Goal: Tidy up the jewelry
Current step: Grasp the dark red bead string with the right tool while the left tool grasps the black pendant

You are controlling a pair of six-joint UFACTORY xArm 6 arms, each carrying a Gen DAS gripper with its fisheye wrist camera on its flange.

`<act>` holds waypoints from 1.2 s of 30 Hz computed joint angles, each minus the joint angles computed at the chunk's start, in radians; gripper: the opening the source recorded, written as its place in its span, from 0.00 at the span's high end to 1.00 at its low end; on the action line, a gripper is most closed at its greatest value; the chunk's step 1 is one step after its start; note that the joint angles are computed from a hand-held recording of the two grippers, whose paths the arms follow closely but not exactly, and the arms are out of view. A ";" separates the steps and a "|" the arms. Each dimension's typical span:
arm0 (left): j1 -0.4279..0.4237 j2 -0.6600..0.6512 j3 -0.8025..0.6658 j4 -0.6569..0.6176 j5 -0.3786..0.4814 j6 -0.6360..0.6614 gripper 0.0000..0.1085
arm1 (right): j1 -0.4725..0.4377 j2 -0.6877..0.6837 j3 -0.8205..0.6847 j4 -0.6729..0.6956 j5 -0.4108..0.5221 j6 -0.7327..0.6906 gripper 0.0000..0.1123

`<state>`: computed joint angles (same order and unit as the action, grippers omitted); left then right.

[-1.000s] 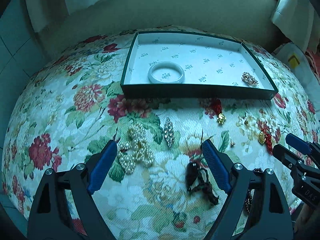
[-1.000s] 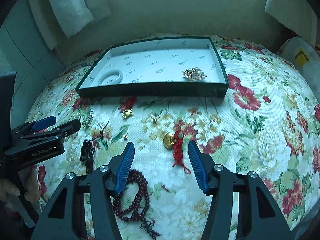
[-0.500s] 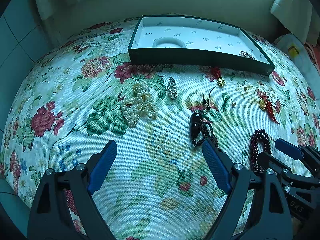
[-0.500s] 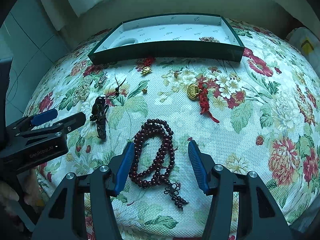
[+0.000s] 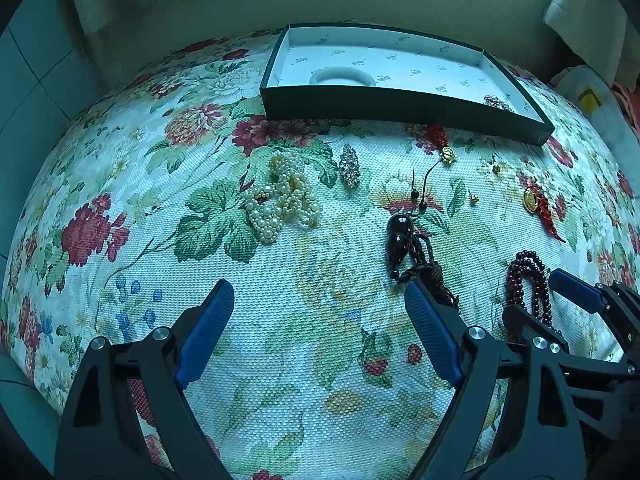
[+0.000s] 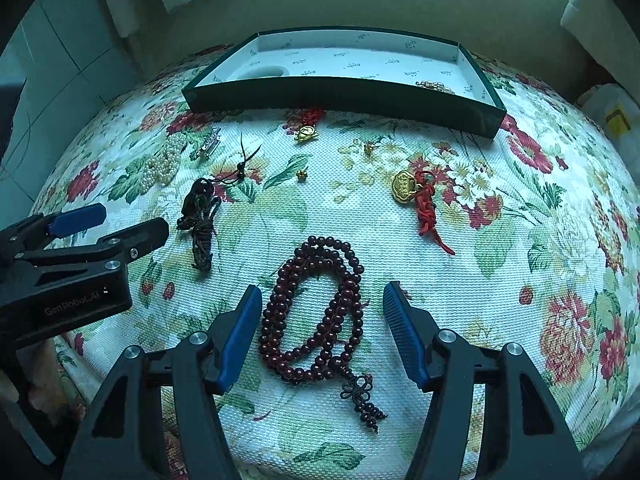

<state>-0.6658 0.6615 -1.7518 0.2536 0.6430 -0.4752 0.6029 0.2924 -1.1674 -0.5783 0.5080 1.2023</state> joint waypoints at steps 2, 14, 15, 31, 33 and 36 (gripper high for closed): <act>0.001 0.004 -0.004 -0.002 0.002 0.001 0.20 | 0.011 0.006 -0.016 -0.025 0.042 0.000 0.50; -0.003 0.020 -0.022 -0.028 0.004 0.026 0.20 | -0.023 -0.040 0.047 -0.013 -0.035 0.016 0.89; -0.004 0.022 -0.026 -0.031 0.003 0.030 0.20 | -0.025 -0.046 0.050 -0.021 -0.037 0.024 0.90; -0.015 0.162 -0.261 -0.086 0.095 0.086 0.36 | -0.066 -0.077 0.104 -0.036 -0.102 0.046 0.90; -0.012 0.171 -0.280 -0.097 0.100 0.088 0.36 | -0.069 -0.078 0.109 -0.030 -0.110 0.043 0.90; -0.011 0.181 -0.296 -0.093 0.104 0.088 0.40 | -0.073 -0.077 0.113 -0.018 -0.120 0.039 0.90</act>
